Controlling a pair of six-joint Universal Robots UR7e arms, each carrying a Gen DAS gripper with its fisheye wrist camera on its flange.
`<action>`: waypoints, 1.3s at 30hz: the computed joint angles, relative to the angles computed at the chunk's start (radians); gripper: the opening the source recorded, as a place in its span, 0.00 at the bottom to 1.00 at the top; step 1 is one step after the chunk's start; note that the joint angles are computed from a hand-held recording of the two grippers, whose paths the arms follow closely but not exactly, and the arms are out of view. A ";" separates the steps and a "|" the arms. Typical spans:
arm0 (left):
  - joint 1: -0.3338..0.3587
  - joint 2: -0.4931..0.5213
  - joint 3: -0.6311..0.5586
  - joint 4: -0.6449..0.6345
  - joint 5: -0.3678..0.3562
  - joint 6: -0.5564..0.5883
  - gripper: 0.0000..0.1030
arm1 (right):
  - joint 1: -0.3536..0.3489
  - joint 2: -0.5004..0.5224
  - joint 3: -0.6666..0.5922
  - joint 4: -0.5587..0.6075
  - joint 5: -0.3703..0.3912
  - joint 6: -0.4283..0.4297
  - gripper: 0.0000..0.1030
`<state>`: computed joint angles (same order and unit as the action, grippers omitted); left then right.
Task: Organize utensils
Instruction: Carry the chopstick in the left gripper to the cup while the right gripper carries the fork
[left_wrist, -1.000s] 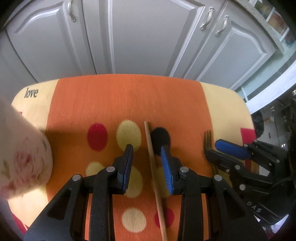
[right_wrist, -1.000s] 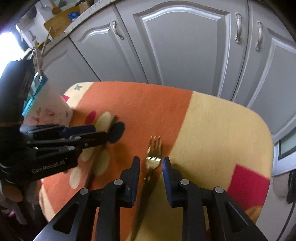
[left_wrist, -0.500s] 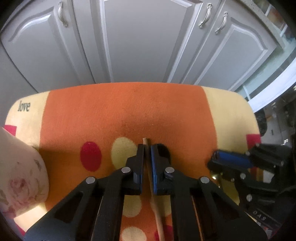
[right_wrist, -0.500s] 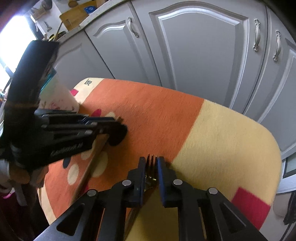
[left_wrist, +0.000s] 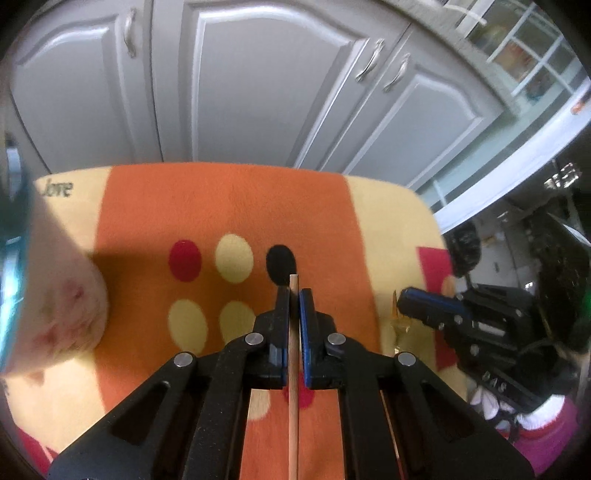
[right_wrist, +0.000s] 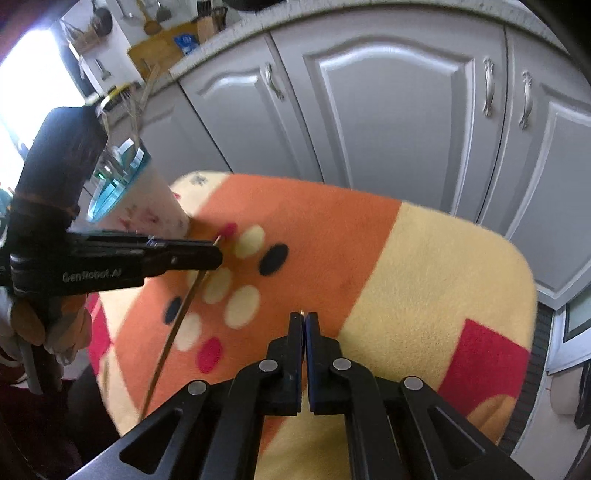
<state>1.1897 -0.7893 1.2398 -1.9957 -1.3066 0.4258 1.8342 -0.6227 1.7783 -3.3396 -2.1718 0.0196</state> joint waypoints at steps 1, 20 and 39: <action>0.002 -0.012 0.002 0.006 -0.010 0.002 0.04 | 0.012 -0.004 0.008 -0.026 0.002 0.000 0.02; 0.029 -0.178 -0.145 0.097 -0.183 0.053 0.04 | 0.180 0.074 -0.217 0.036 -0.041 -0.130 0.02; 0.012 0.068 -0.847 0.296 -0.165 0.088 0.04 | 0.251 0.328 -0.793 0.270 -0.080 -0.311 0.01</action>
<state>1.2020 -0.7217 0.3924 -1.6992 -1.4715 0.5141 2.0850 -0.2951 0.9850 -3.0691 -2.2522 -0.2912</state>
